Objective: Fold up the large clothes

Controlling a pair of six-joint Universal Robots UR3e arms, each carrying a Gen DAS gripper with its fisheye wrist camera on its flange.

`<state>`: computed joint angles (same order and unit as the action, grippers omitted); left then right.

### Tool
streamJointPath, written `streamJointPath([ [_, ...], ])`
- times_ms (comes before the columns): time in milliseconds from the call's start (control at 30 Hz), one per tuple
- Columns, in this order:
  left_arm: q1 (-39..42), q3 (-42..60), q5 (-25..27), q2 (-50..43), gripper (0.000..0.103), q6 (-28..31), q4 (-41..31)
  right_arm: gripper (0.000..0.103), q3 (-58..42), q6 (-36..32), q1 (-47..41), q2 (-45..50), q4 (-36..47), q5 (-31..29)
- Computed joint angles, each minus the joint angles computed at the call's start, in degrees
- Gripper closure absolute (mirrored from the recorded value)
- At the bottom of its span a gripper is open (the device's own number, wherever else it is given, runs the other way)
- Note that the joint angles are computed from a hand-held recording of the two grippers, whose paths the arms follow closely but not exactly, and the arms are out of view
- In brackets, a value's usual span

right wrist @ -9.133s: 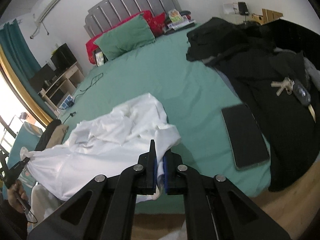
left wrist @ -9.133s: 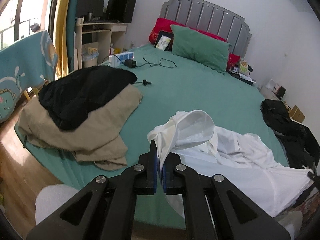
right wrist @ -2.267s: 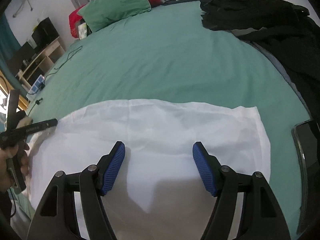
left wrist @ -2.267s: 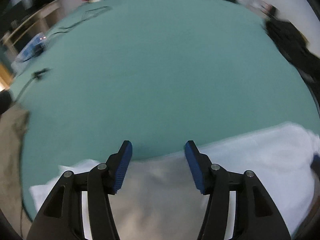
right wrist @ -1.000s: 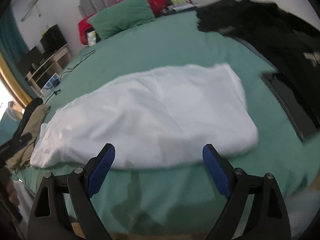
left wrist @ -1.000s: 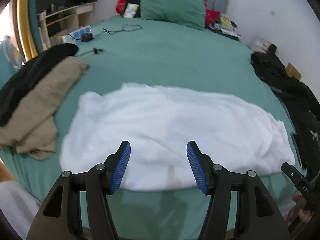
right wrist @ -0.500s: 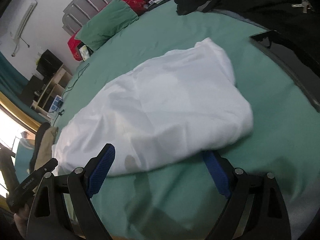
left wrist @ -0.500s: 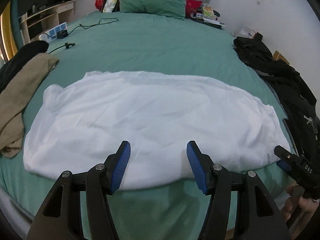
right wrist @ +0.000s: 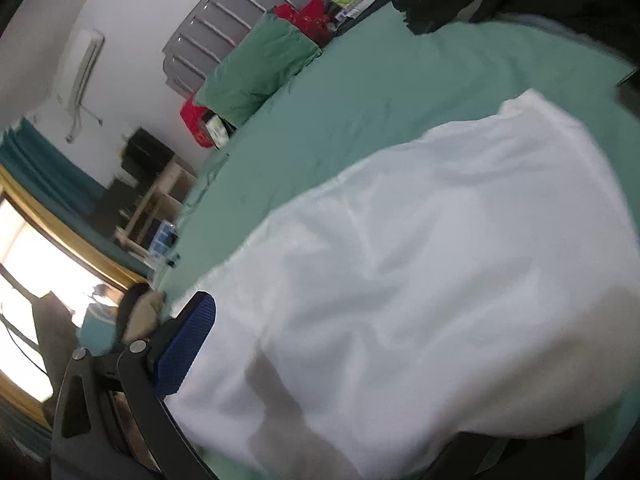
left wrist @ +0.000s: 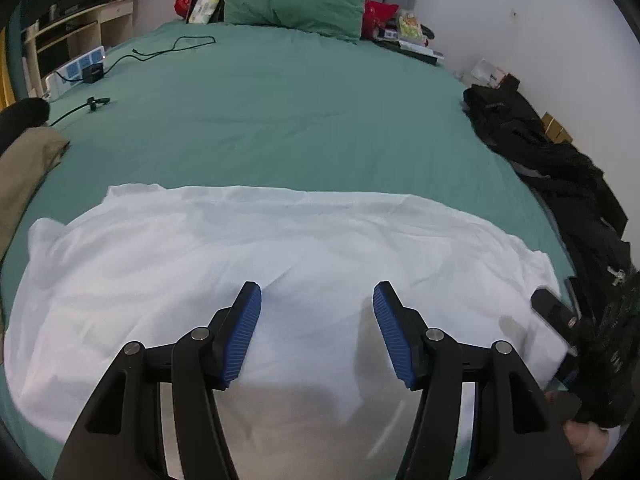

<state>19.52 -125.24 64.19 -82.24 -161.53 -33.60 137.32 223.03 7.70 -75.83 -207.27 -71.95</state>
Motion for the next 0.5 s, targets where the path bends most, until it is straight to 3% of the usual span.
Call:
streamJointPath([
  [100,-4.0,2.5,4.1,-6.4,0.041,-0.8,2.1,0.0,-3.0,0.4,0.9,2.5,-0.2,0.5],
  [167,-4.7,1.5,5.0,-8.1,0.041,-1.1,4.9,0.006,-4.8,-1.0,1.9,3.2,1.3,1.3],
  [300,-6.4,-0.3,7.1,-8.7,0.041,-1.9,9.7,0.063,-7.3,-2.6,2.1,4.4,5.7,3.9],
  [333,-6.5,-0.4,7.2,-8.7,0.041,-2.0,9.9,0.072,-6.7,-1.9,1.1,5.4,3.9,6.3],
  [400,-6.6,-0.7,7.3,-8.5,0.041,-2.2,10.4,0.08,-6.2,-1.1,0.3,6.6,1.3,8.6],
  [500,-7.4,-1.1,8.1,-8.4,0.041,-2.1,10.9,0.083,-8.7,-3.6,3.0,3.9,6.4,5.2],
])
